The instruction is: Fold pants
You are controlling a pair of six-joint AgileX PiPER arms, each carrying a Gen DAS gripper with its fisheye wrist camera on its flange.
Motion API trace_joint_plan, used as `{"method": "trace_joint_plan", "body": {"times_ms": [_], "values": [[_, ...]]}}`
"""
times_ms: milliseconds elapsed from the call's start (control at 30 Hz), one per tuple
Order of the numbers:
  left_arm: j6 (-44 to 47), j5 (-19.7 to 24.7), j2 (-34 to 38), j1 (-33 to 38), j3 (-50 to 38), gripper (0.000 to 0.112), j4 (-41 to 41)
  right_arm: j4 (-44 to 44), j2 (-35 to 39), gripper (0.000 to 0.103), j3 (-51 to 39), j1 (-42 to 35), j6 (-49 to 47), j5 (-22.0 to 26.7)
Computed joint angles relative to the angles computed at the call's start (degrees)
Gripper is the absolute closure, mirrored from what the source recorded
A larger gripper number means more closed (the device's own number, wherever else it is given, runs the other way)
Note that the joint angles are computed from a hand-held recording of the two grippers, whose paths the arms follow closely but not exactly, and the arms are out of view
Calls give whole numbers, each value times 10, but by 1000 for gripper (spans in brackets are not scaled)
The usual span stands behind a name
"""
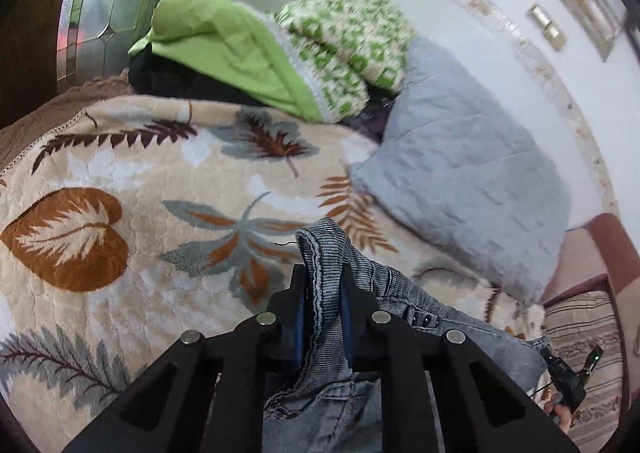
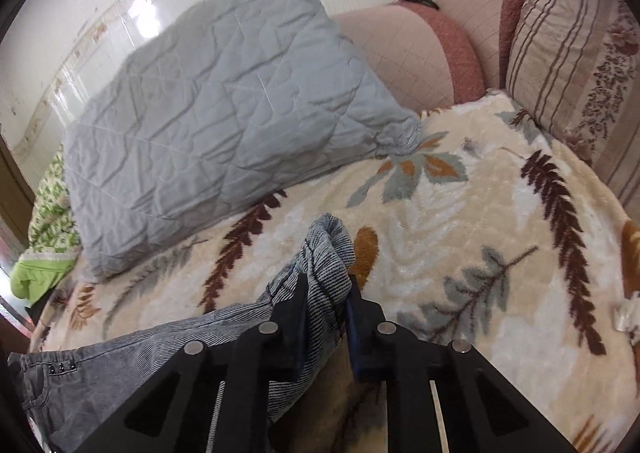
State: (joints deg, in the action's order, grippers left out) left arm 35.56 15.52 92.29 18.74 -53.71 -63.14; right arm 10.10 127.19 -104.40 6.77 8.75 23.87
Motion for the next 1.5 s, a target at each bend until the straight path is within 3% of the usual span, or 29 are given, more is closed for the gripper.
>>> {"method": "trace_joint_plan", "body": {"times_ms": [100,233,300,400,467,567,700,767,867,967,1033,1133,1200,1333,1367,1400,1500], "values": [[96,22,-63,19,47,97,-95,72,-83,88,119,-13,-58,-60],[198,82,-143,65,120,97,-182,301,-191,88,279,-40,-264,-113],[217,117,-183,96,159,97,-177,416,-239,88,348,-62,-375,-110],[197,183,-231,150,197,97,-106,586,-287,88,440,-109,-547,-65],[169,210,-258,172,212,97,-34,630,-313,88,498,-137,-606,-35],[148,265,-300,221,240,97,48,614,-366,88,579,-168,-626,-12],[118,284,-333,236,266,101,148,534,-424,87,633,-233,-605,63],[57,260,-332,206,273,101,221,436,-427,86,617,-251,-556,117],[74,274,-320,236,291,101,237,280,-422,83,597,-253,-465,177],[92,286,-324,261,302,101,247,215,-442,80,611,-273,-456,207],[90,291,-330,265,304,101,258,200,-465,73,627,-284,-463,204],[63,291,-351,253,303,101,291,182,-501,52,640,-291,-462,199],[54,290,-359,256,302,102,309,185,-531,51,635,-288,-464,198],[65,294,-345,292,304,102,316,323,-561,45,619,-382,-594,256],[60,291,-345,294,306,102,320,376,-565,37,624,-413,-629,264],[53,287,-348,294,307,102,324,410,-571,27,629,-429,-640,260],[37,289,-379,285,306,102,324,376,-529,24,607,-353,-546,168]]}}
